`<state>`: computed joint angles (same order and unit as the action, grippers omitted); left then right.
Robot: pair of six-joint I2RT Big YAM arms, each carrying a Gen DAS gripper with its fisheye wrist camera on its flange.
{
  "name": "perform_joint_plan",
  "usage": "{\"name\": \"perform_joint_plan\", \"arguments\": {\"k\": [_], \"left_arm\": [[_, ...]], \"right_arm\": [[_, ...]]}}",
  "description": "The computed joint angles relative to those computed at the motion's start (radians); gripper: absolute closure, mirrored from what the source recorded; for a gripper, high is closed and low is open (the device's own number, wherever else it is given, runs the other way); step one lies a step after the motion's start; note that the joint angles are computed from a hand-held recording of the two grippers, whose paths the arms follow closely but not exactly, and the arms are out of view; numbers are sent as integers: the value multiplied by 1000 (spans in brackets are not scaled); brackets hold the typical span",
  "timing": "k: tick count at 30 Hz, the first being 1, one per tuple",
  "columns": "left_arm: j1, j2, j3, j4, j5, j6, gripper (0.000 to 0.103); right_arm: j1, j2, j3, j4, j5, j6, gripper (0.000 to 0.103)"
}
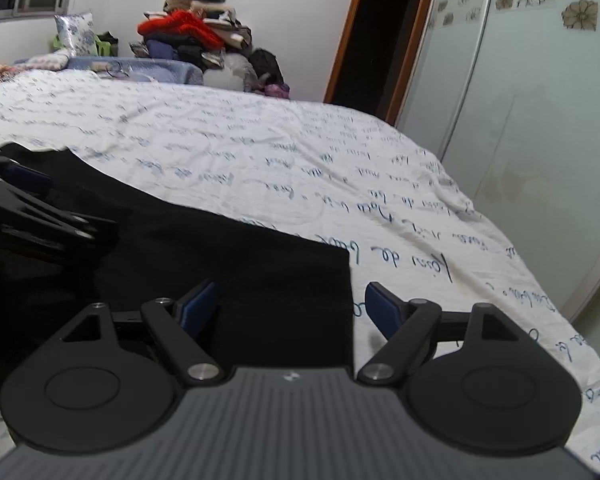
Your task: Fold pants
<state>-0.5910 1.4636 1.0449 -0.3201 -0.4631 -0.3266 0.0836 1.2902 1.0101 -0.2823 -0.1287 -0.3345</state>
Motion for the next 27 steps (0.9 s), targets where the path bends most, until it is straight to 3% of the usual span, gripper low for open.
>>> {"name": "perform_joint_plan", "arguments": {"k": [3, 7, 10, 15, 19, 22, 27], "left_arm": [[1, 0, -2, 1, 0, -7, 4], [0, -8, -1, -17, 5, -15, 4], [3, -48, -11, -62, 28, -37, 4], [20, -155, -94, -76, 2, -13, 4], [68, -227, -148, -129, -2, -25, 4], [116, -281, -196, -161, 16, -48, 4], [182, -388, -240, -211, 80, -58, 4]], "right_arm": [[10, -44, -27, -3, -48, -16, 7], [34, -29, -36, -40, -39, -80, 5], [15, -25, -28, -58, -74, -40, 5], [13, -70, -24, -63, -80, -55, 5], [38, -73, 27, -61, -166, -21, 5], [89, -28, 87, -64, -223, -14, 8], [208, 110, 227, -116, -222, -124, 23]]}}
